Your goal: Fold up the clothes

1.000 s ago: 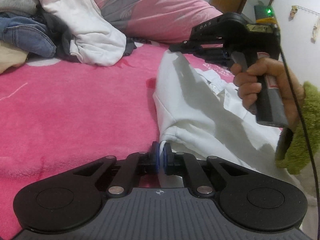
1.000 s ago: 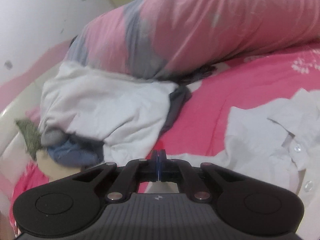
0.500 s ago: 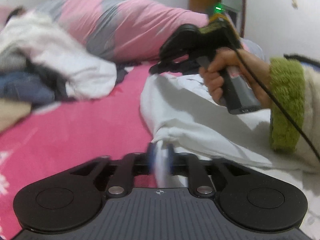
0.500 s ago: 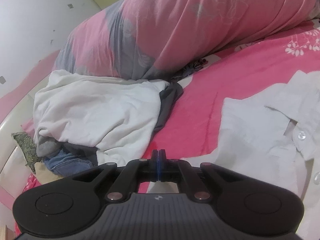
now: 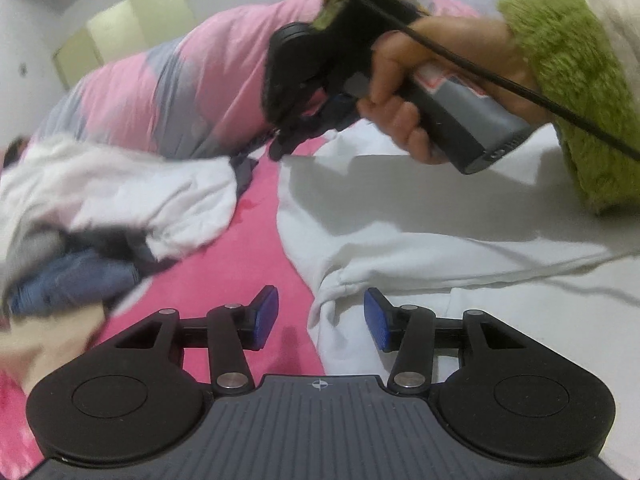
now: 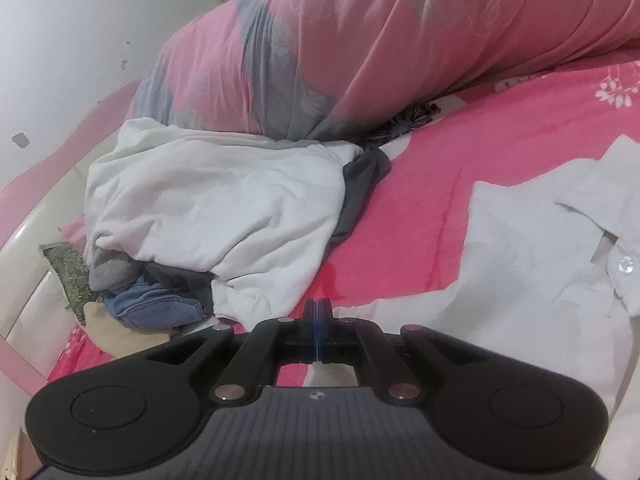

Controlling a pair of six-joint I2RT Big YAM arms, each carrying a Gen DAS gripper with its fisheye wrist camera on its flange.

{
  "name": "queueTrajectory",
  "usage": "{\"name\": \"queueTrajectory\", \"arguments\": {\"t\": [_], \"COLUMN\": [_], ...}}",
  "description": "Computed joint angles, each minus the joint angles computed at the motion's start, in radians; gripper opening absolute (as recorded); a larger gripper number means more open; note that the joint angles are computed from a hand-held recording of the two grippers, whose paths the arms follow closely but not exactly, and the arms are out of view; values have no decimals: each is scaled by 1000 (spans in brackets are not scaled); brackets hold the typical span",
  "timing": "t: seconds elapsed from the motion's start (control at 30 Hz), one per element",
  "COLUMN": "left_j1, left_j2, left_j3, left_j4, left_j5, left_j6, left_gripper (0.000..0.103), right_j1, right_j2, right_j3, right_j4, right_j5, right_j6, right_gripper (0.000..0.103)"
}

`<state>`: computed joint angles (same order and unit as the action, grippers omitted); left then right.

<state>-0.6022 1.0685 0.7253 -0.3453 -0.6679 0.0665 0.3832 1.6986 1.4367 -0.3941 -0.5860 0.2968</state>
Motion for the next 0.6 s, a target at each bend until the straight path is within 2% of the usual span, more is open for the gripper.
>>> {"name": "queueTrajectory", "arguments": {"t": [0.07, 0.13, 0.33, 0.5, 0.6], "left_j1": [-2, -4, -1, 3, 11], "left_j2": [11, 21, 18, 21, 11], "left_j3": [0, 1, -13, -11, -13], "left_j4": [15, 30, 74, 75, 63], "left_j5": [-3, -6, -1, 21, 52], "left_j6": [43, 85, 135, 140, 113], "left_gripper": [47, 42, 28, 9, 5], "right_j1": [-5, -10, -16, -15, -14], "right_j2": [1, 3, 12, 14, 15], "right_j3": [-3, -4, -2, -5, -3], "right_j4": [12, 25, 35, 44, 44], "right_j5": [-14, -24, -41, -40, -34], "right_j6": [14, 29, 48, 56, 53], "right_gripper": [0, 0, 0, 0, 0]}}
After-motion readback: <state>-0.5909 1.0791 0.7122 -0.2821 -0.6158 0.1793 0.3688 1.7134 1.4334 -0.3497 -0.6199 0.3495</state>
